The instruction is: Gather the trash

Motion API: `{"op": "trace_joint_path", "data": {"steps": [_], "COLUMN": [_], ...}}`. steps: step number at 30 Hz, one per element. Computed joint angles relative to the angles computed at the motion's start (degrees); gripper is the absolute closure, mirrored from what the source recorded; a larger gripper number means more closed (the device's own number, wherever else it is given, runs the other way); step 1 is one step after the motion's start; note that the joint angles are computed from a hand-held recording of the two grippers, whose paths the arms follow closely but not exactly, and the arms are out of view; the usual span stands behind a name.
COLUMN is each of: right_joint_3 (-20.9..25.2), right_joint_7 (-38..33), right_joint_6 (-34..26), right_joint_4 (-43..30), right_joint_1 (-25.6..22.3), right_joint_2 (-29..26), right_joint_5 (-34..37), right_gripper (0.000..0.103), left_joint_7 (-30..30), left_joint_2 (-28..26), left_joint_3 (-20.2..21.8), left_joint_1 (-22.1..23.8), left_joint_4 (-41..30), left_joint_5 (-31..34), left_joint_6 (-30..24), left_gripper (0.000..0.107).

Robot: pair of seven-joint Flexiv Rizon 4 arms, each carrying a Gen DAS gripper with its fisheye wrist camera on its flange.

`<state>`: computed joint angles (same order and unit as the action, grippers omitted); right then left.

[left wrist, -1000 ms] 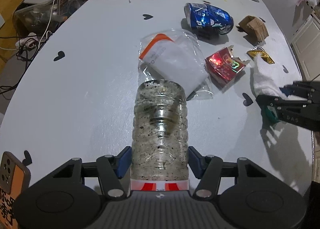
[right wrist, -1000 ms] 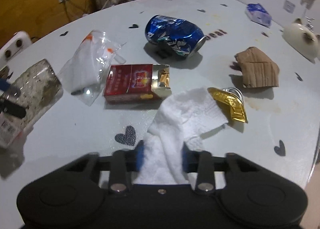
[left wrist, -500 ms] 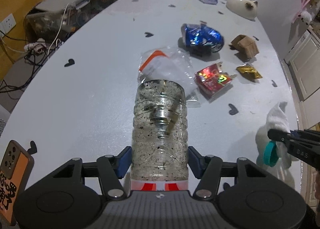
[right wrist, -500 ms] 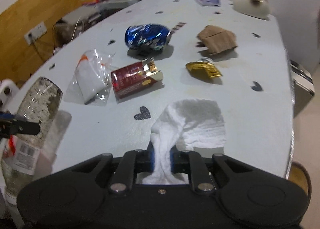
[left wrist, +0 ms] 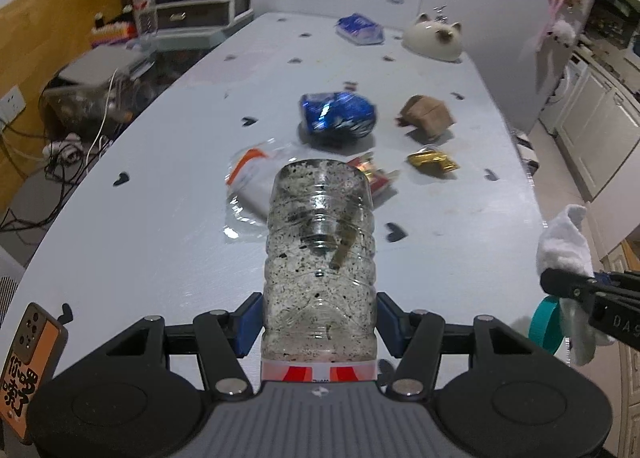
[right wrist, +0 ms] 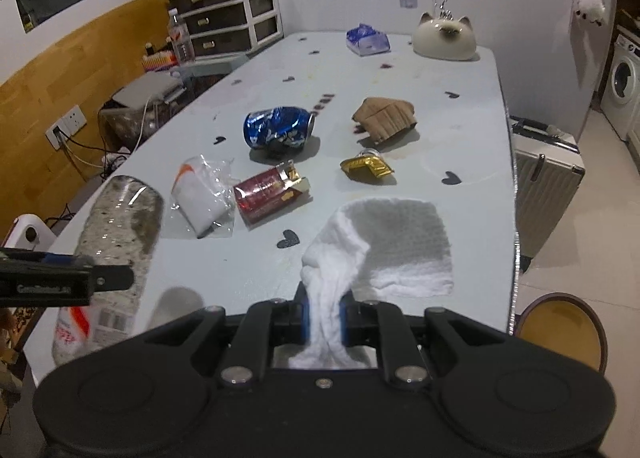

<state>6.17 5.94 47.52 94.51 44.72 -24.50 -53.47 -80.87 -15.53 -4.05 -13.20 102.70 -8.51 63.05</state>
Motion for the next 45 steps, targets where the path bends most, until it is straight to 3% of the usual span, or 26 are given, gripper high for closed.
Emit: {"op": "trace_joint_path", "data": {"steps": [10,21,33,45], "right_joint_3": [1.63,5.29,7.10,6.68], "right_joint_7": [6.50,8.21,2.37,-2.90], "right_joint_6": [-0.22,4.56,13.27,18.79], "right_joint_4": [7.99,21.84,36.81,45.81], "right_joint_1": [-1.86,-10.86,-23.25,-32.19], "right_joint_2": [6.64,17.39,29.33,33.76], "right_joint_5": [-4.65,-7.18,-3.95,3.86], "right_gripper": [0.089,0.089,0.089,0.089], "left_joint_7": [-5.96,-19.93,-30.14,-25.20], "left_joint_2": [1.71,-2.02,-13.10,-28.28], "left_joint_3": [-0.09,-0.19,-0.42,-1.08], "left_joint_1": [-4.24,-12.06,-22.37,-28.19], "left_joint_4": [0.04,-7.84,-23.68,-44.50], "left_joint_5": [4.91,14.65,20.16,16.09], "left_joint_6": [1.23,-3.08,-10.23,-20.07], "left_gripper": [0.047,0.047,0.047,0.047]}}
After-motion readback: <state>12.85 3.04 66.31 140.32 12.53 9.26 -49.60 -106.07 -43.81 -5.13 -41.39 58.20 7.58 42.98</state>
